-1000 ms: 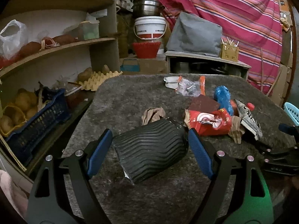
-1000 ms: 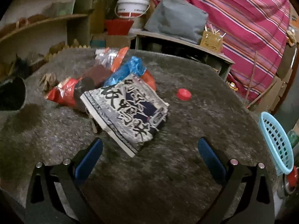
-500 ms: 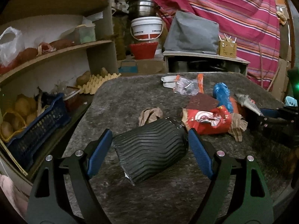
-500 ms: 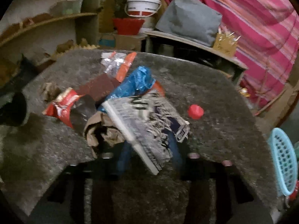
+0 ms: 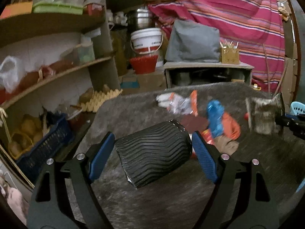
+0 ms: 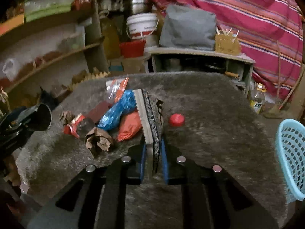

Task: Collect trash
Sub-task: 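Carry both items to the blue basket and release them inside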

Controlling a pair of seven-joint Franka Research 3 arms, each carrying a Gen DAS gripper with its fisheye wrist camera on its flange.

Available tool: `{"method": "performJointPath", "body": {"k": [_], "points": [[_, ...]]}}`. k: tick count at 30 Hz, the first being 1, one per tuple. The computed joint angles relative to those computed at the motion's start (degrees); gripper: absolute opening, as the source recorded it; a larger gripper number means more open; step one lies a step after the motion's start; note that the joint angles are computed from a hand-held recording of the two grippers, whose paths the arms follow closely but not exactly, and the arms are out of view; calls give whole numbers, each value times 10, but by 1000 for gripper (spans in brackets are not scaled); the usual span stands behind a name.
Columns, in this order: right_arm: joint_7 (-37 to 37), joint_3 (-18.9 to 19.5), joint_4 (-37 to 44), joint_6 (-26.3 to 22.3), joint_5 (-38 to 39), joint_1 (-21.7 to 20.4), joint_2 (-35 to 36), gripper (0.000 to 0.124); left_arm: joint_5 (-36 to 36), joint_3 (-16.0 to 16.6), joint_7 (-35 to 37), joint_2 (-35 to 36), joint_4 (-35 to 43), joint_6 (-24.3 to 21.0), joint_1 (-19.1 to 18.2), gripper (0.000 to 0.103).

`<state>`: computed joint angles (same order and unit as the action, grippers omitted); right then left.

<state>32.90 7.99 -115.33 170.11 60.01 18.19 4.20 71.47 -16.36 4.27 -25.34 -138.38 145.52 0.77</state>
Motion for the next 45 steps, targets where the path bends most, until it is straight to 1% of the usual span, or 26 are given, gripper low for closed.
{"method": "performJointPath", "body": {"k": [1, 2, 5, 7, 9, 11, 13, 15, 17, 21, 23, 27, 29, 33, 38, 40, 45], "points": [[-37, 0, -1, -11, 41, -9, -9, 14, 0, -7, 1, 5, 11, -7, -2, 81], [-64, -3, -2, -21, 71, -14, -16, 11, 0, -10, 4, 9, 20, -12, -5, 81], [-131, -21, -3, -46, 143, -23, -31, 10, 9, -27, 6, 35, 58, -30, -18, 81], [-163, -32, -3, -57, 170, -28, -38, 9, 22, -39, -2, 60, 88, -49, -28, 81], [-181, -45, 0, -78, 184, -37, -41, 9, 26, -39, -8, 89, 118, -56, -43, 81], [-193, -52, -3, -85, 192, -44, -44, 9, 19, -33, -8, 115, 144, -57, -59, 81], [-204, -61, -3, -89, 205, -53, -47, 9, 21, -33, -6, 144, 174, -69, -76, 81], [-201, -72, -1, -101, 214, -67, -49, 9, 36, -36, -2, 174, 208, -93, -95, 81], [-198, -79, 8, -93, 209, -78, -45, 9, 51, -32, -6, 198, 236, -104, -113, 81], [-180, -85, 36, -48, 173, -97, -29, 9, 76, -17, -19, 252, 297, -108, -149, 81], [-162, -87, 52, -17, 144, -108, -12, 9, 82, -8, -22, 276, 322, -107, -167, 81], [-147, -88, 74, -15, 142, -141, 13, 9, 98, 12, -12, 337, 387, -99, -204, 81], [-122, -89, 81, -16, 115, -153, 29, 9, 102, 24, -9, 364, 416, -89, -220, 81], [-97, -80, 82, 3, 81, -172, 43, 9, 80, 45, -6, 424, 480, -46, -243, 81], [-81, -73, 86, 7, 71, -194, 53, 9, 26, 63, 37, 499, 566, -8, -268, 81], [-69, -73, 84, 14, 60, -199, 56, 9, 6, 70, 62, 529, 602, -3, -280, 81], [-35, -72, 88, 11, 35, -216, 70, 9, -45, 84, 127, 596, 691, 4, -307, 81]]}}
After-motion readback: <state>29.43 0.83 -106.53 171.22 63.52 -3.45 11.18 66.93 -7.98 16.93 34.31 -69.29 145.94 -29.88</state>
